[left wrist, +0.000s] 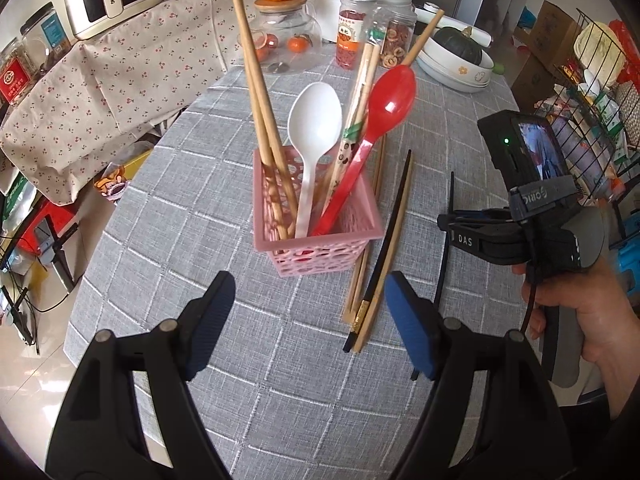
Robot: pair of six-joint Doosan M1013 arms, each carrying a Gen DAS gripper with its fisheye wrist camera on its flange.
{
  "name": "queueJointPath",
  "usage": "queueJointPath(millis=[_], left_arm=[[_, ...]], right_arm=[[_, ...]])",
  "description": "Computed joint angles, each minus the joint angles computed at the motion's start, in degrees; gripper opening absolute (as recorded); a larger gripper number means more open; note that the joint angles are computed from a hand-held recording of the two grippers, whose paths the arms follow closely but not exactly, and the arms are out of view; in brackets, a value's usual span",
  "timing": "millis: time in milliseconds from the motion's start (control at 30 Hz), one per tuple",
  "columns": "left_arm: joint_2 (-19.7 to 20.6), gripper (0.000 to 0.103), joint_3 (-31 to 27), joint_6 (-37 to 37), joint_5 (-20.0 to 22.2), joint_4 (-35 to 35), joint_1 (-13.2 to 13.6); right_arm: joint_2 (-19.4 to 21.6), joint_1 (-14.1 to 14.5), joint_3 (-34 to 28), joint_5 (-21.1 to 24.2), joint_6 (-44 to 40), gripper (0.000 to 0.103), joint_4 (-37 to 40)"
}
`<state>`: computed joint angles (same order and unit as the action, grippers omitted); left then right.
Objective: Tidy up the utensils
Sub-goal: 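Move the right gripper to a black chopstick and grasp it, then grasp and lift a wooden chopstick with the left gripper while the right gripper holds the black chopstick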
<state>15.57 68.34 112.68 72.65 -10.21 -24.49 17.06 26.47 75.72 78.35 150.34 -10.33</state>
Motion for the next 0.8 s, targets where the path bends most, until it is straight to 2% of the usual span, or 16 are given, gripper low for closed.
queueJointPath(millis=[133, 200, 267, 333, 367, 433, 533, 567, 667, 800], left_arm=[[-0.8, 0.077, 0.5, 2.5, 0.7, -2.1, -0.4], [-1.5, 0.076, 1.2, 4.1, 0.6, -2.6, -0.8], [-2.2, 0.069, 1.9, 5.8, 0.7, -3.6, -1.2], [-2.7, 0.053, 2.4, 7.2, 1.7, -4.8, -1.7], [-2.7, 0.049, 2.5, 7.8, 2.4, -5.3, -2.1], [-2.5, 0.035, 2.6, 8.8, 3.5, -5.2, -3.3], [-2.4, 0.030, 3.6, 8.4, 2.4, -2.5, -5.8], [-2.1, 0.030, 3.7, 7.9, 2.5, -1.6, -6.6], [0.0, 0.020, 2.5, 5.4, 4.1, 0.7, -8.9], [2.7, 0.019, 0.2, 2.0, 2.9, 3.6, -11.2]], right_arm=[[-1.8, -0.4, 2.0, -2.5, -0.6, 0.007, 3.2], [-2.8, -0.2, 3.0, -2.6, 0.3, 0.006, 3.6], [-4.4, 0.0, 4.3, -2.9, 0.8, 0.006, 3.8], [-6.5, -0.2, 6.1, -4.6, 1.4, 0.006, 4.6], [-7.6, -0.3, 6.9, -5.4, 1.8, 0.006, 4.8], [-9.8, -0.8, 8.9, -6.7, 2.5, 0.006, 5.4], [-12.6, -1.2, 11.7, -7.6, 5.1, 0.006, 5.6], [-13.3, -1.5, 12.3, -7.9, 5.8, 0.006, 5.7], [-15.4, -1.9, 14.5, -8.5, 7.1, 0.006, 6.7], [-17.1, -2.3, 16.4, -9.5, 7.0, 0.006, 8.0]])
